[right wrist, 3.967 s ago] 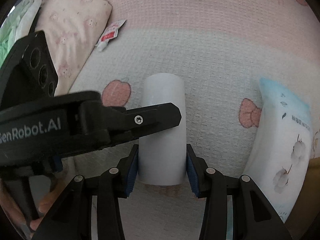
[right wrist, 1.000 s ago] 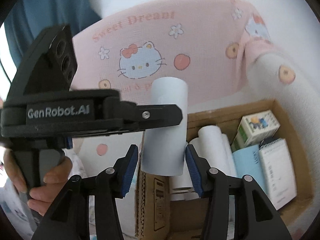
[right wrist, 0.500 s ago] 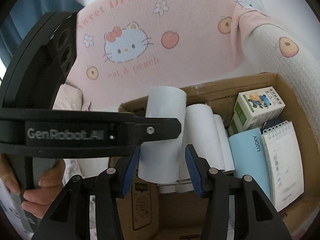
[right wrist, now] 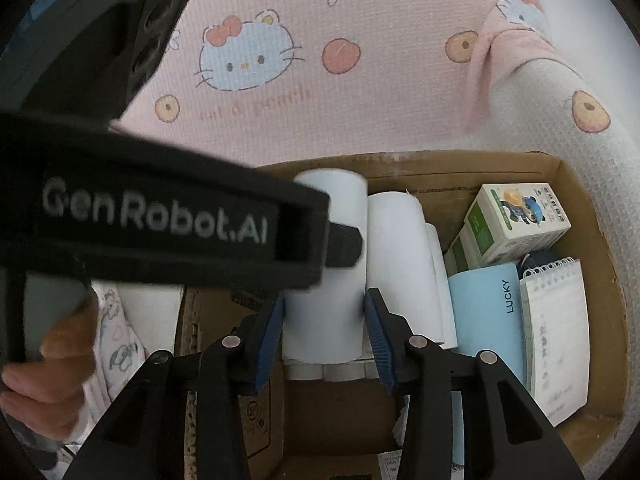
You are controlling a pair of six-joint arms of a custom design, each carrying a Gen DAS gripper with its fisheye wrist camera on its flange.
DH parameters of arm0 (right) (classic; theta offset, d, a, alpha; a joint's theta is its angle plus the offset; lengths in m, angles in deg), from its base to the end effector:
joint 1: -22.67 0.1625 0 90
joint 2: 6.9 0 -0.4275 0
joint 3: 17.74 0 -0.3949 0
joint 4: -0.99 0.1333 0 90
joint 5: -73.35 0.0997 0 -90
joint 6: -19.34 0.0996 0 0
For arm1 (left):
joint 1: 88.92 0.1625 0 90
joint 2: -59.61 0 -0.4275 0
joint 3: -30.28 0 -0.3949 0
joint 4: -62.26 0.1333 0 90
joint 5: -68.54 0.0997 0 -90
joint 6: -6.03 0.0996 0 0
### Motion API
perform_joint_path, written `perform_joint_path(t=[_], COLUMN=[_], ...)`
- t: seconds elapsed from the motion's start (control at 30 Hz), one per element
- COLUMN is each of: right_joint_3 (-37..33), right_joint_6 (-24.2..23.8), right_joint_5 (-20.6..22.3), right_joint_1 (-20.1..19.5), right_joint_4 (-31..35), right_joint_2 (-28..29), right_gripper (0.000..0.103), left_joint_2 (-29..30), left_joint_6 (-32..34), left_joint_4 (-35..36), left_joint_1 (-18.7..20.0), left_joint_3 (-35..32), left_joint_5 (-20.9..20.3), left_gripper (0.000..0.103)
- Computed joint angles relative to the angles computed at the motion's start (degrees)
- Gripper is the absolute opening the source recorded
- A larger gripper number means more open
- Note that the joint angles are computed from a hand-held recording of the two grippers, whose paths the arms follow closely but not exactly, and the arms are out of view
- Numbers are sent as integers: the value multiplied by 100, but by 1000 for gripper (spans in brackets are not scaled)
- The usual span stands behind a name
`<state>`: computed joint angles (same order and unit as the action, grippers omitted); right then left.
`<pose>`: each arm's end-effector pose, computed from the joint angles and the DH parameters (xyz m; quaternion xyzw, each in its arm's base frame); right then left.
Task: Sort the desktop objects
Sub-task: 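Lower the tube into the box beside the other rolls and open the grippers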
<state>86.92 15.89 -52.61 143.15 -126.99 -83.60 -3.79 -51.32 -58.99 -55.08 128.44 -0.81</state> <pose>0.3482 -0.4441 0.3313 0.2507 -0.9142 0.1526 0.2796 -0.4126 -0.4794 0.2205 -0.0047 0.9833 -0.1333 0.1234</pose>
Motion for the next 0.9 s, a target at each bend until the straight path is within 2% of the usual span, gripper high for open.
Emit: perform_joint_path(t=[0.1,0.17,0.23,0.27,0.43,0.5,0.53,0.57,0.7,0.9], right_joint_3=[-54,-70,-76,-79,-110,-120,-130,-151,-202,-109], right_joint_6=[142,266,324,343,296,293,349,399,720,1308], right_joint_5=[2,42,-8,-37,-193,-153,-134,-127,-83,231], right_joint_1=[-58,-84,-78,-73,20,51,68,82,71,-79], right_joint_4=[108,111,86,78,133,165,235,313,712,1293], right_joint_2=[64,73,91,104,99,29,-13,-36,-149,-388], right_gripper=[33,33,33,33,33,33,33,33,33,33], left_joint_2=[-128,-175,-191,-199,-265,-307,-318,-331,-362,-539], left_joint_6=[32,75,121,126,241,369,440,569,1016,1330], left_joint_4=[-199,-260,-198,-197,-449,-589,-617,-613,-573,-966], left_joint_1=[17,24,39,47,10,-52,-99,-177,-401,-558], left_joint_3=[93,130,123,136,275,344,365,382,438,732], left_joint_5=[33,51,26,4,-37,81,199,399,906,1054], left_gripper=[47,44,26,24,22,21,12,9,9,9])
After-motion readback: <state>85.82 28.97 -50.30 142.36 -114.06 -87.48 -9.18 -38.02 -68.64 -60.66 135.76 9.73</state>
